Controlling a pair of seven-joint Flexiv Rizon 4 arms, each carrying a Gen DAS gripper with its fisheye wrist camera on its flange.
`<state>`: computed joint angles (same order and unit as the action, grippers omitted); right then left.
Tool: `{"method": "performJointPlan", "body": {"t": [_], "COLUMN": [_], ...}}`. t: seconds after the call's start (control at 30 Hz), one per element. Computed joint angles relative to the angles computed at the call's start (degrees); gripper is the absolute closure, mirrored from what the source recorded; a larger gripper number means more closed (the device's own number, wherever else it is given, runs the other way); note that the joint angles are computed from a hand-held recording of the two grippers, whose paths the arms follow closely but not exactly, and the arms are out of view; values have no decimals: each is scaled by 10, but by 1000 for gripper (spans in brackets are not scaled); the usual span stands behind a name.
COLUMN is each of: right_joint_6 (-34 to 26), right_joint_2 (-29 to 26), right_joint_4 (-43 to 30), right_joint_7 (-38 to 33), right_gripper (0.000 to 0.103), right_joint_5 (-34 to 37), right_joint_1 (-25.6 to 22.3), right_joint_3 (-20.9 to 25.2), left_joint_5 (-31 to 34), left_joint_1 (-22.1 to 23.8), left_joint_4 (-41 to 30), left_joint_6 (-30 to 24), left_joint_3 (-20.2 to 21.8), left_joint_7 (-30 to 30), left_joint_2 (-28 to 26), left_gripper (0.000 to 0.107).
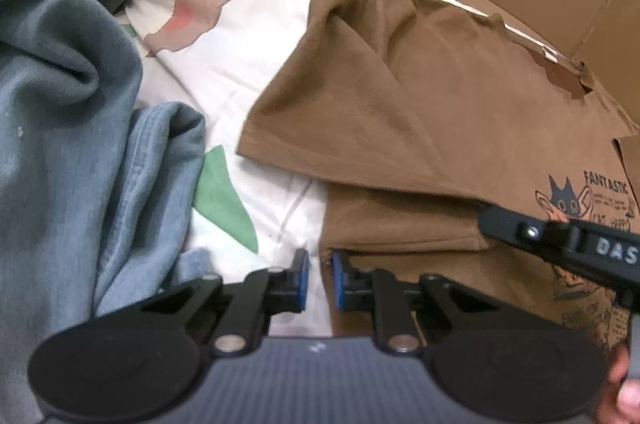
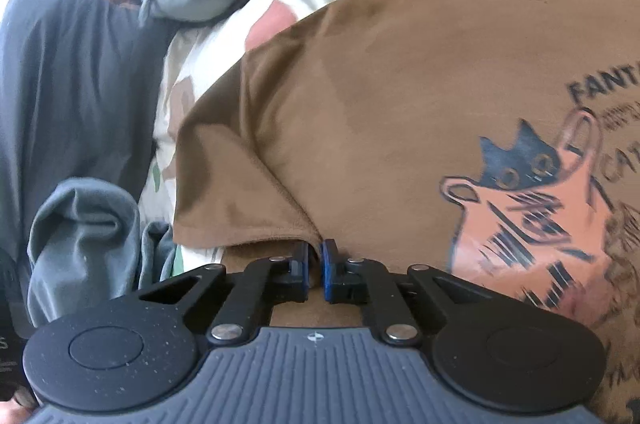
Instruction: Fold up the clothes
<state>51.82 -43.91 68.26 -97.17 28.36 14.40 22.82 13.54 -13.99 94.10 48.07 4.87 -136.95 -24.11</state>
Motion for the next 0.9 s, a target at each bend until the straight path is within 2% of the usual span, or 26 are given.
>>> {"method": "performJointPlan", "body": {"t": [0.13, 0.2, 0.23, 0.37, 0.43, 0.5, 0.6, 0.73, 0.9], "right_joint_6": [7, 7, 7, 1, 1, 9, 25, 37, 47], "right_joint_2": [14, 18, 21, 24, 24, 27, 34, 36, 34], "right_joint_4": [28, 34, 36, 36, 37, 41, 49, 49, 44], "right_joint_7": [24, 22, 25, 48, 37, 2, -37, -40, -51], "right_gripper": [100, 99, 99, 96, 83, 52, 50, 50, 50], "right_joint_5": [-3, -9, -11, -4, 5, 16, 26, 39, 55], "right_joint_1": [3, 4, 5, -1, -9, -19, -22, -23, -28], "right_joint_3": [-7, -7, -9, -8, 0, 13, 19, 17, 23], "left_joint_5": [-6, -14, -17, -23, -13, -6, 6, 18, -2], "left_joint_1": [1, 6, 9, 19, 22, 27, 27, 27, 36], "left_joint_4": [-5, -12, -16, -12, -27, -47, -62, -87, -64], "left_joint_6": [-17, -34, -41, -33, -43, -56, -68, -85, -44], "left_joint_3": [-3, -9, -12, -10, -7, -8, -4, 3, 6], "left_joint_7": [4, 25, 38, 53, 65, 84, 93, 94, 79], "left_joint_2": [1, 5, 7, 27, 27, 18, 8, -21, -33], "left_gripper": [93, 92, 87, 83, 78, 76, 71, 67, 68]}}
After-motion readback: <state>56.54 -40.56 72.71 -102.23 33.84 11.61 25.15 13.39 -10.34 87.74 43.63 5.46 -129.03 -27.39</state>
